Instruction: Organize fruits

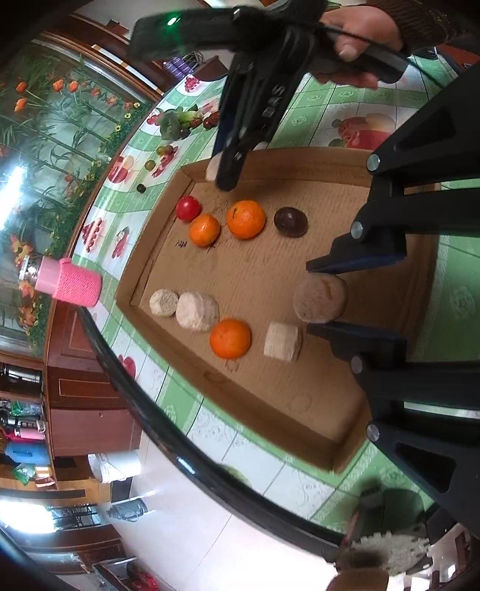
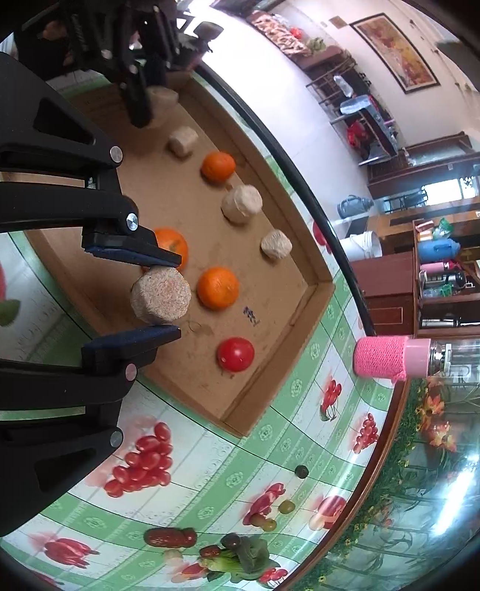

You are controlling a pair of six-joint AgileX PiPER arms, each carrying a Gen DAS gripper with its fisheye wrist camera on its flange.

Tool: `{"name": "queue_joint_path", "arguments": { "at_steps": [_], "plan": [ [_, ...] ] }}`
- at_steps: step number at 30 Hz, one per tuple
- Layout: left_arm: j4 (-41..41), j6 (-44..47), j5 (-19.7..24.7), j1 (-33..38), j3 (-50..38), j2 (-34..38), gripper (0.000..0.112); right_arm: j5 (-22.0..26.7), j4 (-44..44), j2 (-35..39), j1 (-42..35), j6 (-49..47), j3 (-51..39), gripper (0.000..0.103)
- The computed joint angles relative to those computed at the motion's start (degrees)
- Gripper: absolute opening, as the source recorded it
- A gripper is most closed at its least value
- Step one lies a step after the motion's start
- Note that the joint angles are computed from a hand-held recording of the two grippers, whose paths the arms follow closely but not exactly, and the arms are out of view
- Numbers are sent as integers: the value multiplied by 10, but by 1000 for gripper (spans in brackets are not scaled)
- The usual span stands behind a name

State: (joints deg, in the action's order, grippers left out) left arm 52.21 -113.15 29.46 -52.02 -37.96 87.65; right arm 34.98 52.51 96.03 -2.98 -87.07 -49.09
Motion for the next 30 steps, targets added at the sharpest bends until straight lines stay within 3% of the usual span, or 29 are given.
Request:
{"name": "queue_joint_path", "arguments": {
  "at_steps": [10,17,30],
  "plan": [
    [-10,54,-43,52,-43,51,28,-20,-25,61,11,35,-51,31],
    [-10,68,-55,76,-62,69,28,21,-18,63,2,13,-62,31],
    [-33,129,-87,114,-92,92,28,43,-17,54,-15,23,-67,31]
  ]
}}
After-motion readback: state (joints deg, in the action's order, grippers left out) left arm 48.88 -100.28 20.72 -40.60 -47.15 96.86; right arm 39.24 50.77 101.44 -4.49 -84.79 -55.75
